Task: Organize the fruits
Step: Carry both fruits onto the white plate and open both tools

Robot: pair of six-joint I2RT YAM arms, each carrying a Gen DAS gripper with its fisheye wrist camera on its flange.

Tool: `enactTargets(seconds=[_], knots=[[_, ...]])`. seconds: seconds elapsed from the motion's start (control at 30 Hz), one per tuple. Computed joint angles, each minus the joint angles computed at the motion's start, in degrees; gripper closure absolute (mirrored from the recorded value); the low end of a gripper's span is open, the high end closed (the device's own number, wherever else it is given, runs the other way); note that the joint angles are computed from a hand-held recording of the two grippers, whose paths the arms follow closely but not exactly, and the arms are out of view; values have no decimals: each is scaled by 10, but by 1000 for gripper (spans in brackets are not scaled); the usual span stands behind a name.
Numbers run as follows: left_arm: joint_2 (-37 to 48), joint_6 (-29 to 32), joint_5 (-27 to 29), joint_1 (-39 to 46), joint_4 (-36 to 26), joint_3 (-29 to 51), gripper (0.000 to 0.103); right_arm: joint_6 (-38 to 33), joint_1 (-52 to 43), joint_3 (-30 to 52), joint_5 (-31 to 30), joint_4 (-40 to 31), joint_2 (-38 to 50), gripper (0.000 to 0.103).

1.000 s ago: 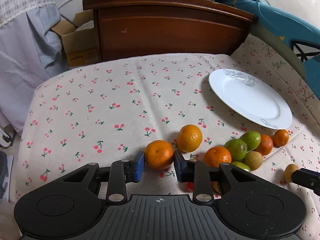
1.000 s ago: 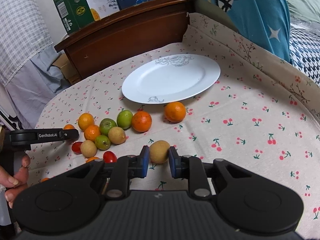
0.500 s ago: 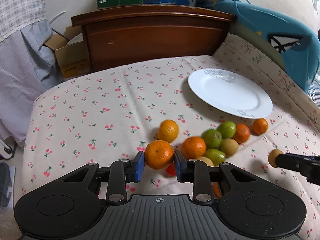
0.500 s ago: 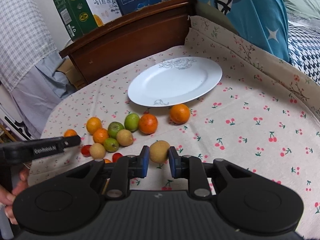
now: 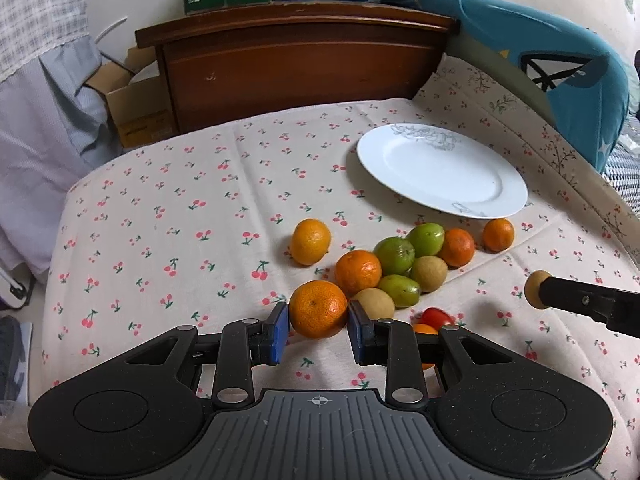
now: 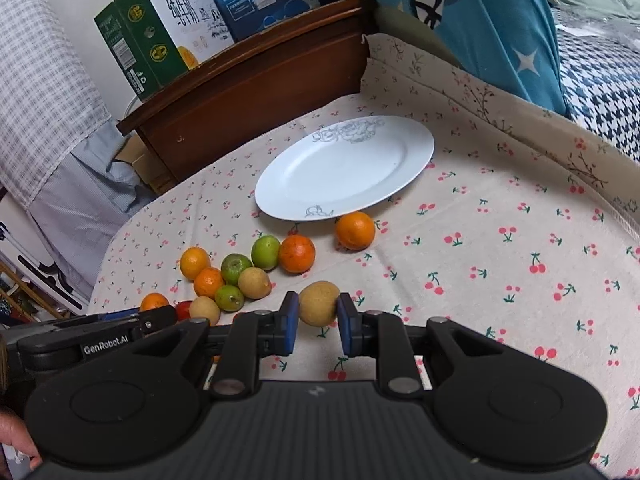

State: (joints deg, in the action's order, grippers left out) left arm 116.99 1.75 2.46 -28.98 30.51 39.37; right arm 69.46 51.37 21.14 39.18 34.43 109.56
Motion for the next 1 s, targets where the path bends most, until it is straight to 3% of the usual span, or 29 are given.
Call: enactTargets(seconds=[0.27,0.43,0.67,0.87,1.0], knots=[[-20,-9,8,-21,-15,7,75,14,-20,-30,-13,25,-31,82],[-23,-11,12,-33,-25,22,75,30,-27,-26,-9,-3,-40,82],[-21,-21,23,-43,-48,53,75,-11,-73,-53,-37,24,-87,82],[4,-29,41,-50,-69,102,75,-84,-158,-85,-92,71,-134,82],[31,-31,58,-50,-93,149,75,-127,-233,-98,-167,135,-129,82]])
